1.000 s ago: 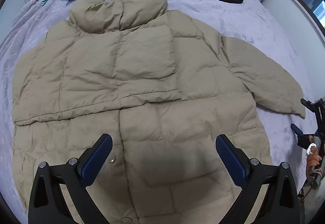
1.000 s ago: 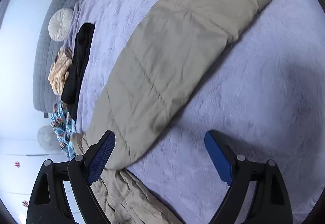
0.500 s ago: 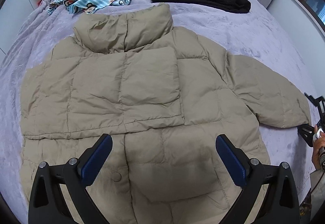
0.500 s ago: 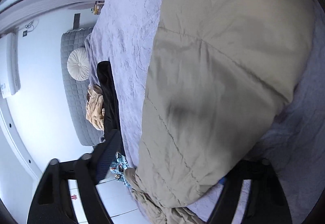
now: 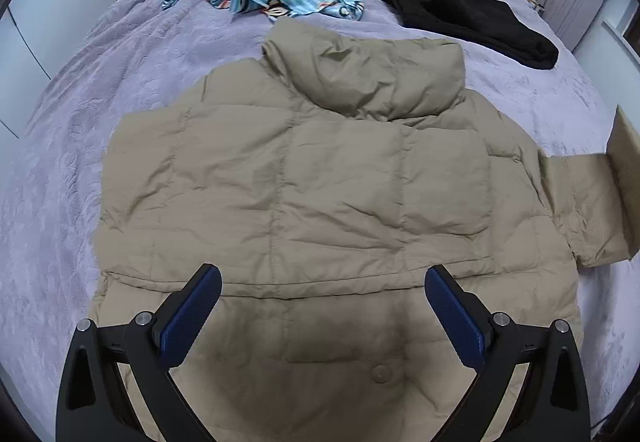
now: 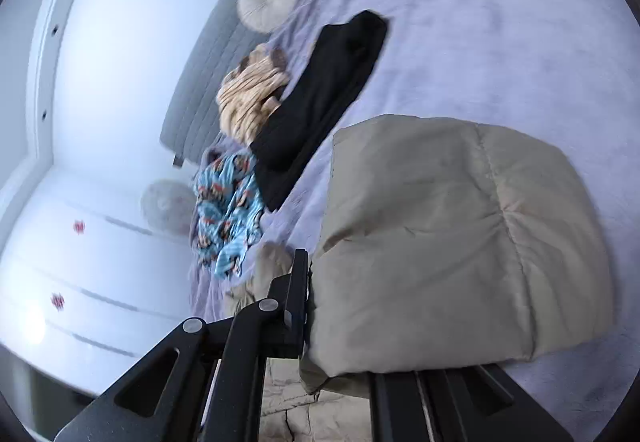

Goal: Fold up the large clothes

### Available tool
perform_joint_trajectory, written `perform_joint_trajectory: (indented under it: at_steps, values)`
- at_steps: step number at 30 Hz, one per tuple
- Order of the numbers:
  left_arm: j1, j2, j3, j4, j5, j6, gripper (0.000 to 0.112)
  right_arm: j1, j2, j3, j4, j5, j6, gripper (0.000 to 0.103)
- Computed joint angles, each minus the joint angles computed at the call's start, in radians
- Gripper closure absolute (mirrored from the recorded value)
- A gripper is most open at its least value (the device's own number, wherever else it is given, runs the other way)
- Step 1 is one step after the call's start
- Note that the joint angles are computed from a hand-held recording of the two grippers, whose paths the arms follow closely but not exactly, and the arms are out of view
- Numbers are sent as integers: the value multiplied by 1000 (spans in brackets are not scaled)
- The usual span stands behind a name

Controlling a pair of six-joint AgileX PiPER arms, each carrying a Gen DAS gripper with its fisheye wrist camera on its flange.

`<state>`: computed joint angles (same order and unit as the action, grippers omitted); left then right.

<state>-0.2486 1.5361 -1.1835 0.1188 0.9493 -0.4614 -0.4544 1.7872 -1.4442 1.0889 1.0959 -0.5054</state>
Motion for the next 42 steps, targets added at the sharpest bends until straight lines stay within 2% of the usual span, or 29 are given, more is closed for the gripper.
perform_joint_trajectory:
  at_steps: [3, 6, 9, 14, 19, 21, 22, 23, 25, 27, 29, 30, 31, 32, 36, 39, 42]
  values:
    - [65, -22, 36, 10, -26, 37, 10, 199, -30, -36, -70, -52, -7, 94]
    - [128, -46, 75, 26, -57, 50, 10, 425, -21, -52, -211, -136, 40, 94]
    - [182, -69, 107, 32, -80, 61, 10, 590, -4, 26, -303, -220, 78, 94]
    - [247, -82, 154, 5, -109, 95, 10, 689, 79, 104, -381, -282, 183, 94]
    - [251, -61, 162, -25, -137, 114, 10, 667, 112, 123, -381, -276, 239, 92]
    - [245, -46, 151, -50, -143, 127, 10, 651, 102, 110, -365, -244, 232, 71]
    - [244, -37, 143, -70, -147, 145, 10, 641, 87, 108, -343, -228, 220, 45]
    - [245, -30, 135, -91, -153, 164, 10, 625, 61, 126, -313, -222, 198, 25]
    - [245, -20, 121, -127, -159, 193, 10, 576, -5, 179, -262, -221, 166, 24]
    - [256, -10, 109, -165, -169, 228, 10, 532, -45, 214, -258, -250, 210, 24]
    - [271, -10, 107, -189, -178, 253, 10, 495, -35, 213, -229, -282, 264, 26]
    - [282, -13, 107, -201, -180, 266, 10, 469, -26, 216, -207, -299, 282, 32]
    - [298, -18, 110, -216, -181, 284, 10, 456, -13, 203, -205, -300, 305, 67]
    - [321, -26, 114, -242, -179, 310, 10, 454, 7, 178, -209, -297, 321, 96]
    - [432, -57, 129, -365, -162, 443, 10, 556, 16, 77, -239, -302, 236, 97]
    - [551, -75, 139, -518, -134, 590, 10, 684, 57, -21, -271, -232, 157, 97]
    - [656, -68, 132, -656, -73, 702, 10, 818, 111, -92, -423, -181, 216, 96]
